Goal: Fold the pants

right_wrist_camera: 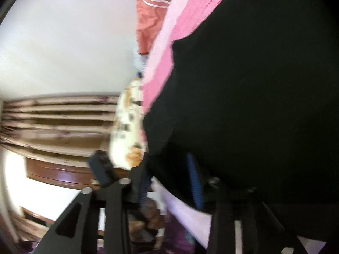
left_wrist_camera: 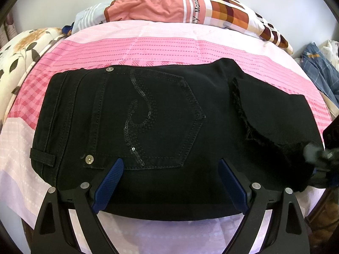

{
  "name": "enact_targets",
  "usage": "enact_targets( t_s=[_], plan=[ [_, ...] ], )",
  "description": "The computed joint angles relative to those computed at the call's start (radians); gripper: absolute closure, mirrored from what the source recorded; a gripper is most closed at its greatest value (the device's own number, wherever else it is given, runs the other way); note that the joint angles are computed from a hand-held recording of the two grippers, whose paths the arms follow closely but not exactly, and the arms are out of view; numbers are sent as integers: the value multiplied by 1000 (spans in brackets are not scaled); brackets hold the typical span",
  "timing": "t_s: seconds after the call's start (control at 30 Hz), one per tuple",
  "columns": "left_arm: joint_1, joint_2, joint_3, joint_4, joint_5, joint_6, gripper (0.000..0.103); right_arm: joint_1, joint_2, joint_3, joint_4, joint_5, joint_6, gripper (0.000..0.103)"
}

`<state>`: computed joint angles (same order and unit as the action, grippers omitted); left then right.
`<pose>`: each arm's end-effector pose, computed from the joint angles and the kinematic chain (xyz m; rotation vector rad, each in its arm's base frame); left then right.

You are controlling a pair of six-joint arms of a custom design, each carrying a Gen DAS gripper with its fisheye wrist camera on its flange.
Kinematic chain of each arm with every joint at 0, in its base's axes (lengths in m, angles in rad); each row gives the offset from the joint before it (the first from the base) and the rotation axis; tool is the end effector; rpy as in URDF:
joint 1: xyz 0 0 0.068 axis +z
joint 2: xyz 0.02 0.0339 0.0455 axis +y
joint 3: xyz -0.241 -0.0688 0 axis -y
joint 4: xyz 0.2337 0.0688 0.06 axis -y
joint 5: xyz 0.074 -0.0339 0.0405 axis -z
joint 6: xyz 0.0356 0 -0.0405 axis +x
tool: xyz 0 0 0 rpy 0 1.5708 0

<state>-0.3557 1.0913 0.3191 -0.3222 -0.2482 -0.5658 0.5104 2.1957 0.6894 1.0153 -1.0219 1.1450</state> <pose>0.1604 -0.0503 0.1108 -0.3520 2.5850 0.0098 0.2623 0.1816 0.0360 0.0169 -2.4710 -1.9221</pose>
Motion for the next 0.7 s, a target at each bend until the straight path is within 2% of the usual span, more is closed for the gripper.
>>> enact_targets(
  t_s=[0.03,0.07,0.1,0.17,0.27,0.33,0.4,0.47,0.5,0.6,0.63,0.7],
  plan=[
    [3,0,-1,1,2,3,12,-3,38,-4,120,-22,82,53],
    [8,0,-2,3,4,6,12,-3,65,-3,200,-34,138,51],
    [11,-5,-2,0,6,7,12,-1,76,0,229,-40,157,48],
    [12,-4,-5,6,9,4,12,1,75,7,213,-49,146,47],
    [15,-4,-8,9,10,6,12,-4,119,16,312,-68,219,47],
    [16,-6,-7,5,10,8,12,-26,156,15,424,-92,304,46],
    [20,-21,-9,0,22,20,12,-63,117,-10,380,-115,258,44],
    [17,-66,-19,-7,50,47,12,-121,26,-58,238,-139,122,43],
    [19,-89,-22,-12,80,66,12,-156,-5,-82,205,-152,84,41],
    [77,-115,-22,10,256,123,12,-267,-78,-156,156,-184,18,36],
    [127,-102,-21,35,376,149,12,-296,-98,-172,131,-187,-2,35],
    [182,-45,-7,77,517,163,12,-364,-106,-211,179,-206,21,35]
  ],
)
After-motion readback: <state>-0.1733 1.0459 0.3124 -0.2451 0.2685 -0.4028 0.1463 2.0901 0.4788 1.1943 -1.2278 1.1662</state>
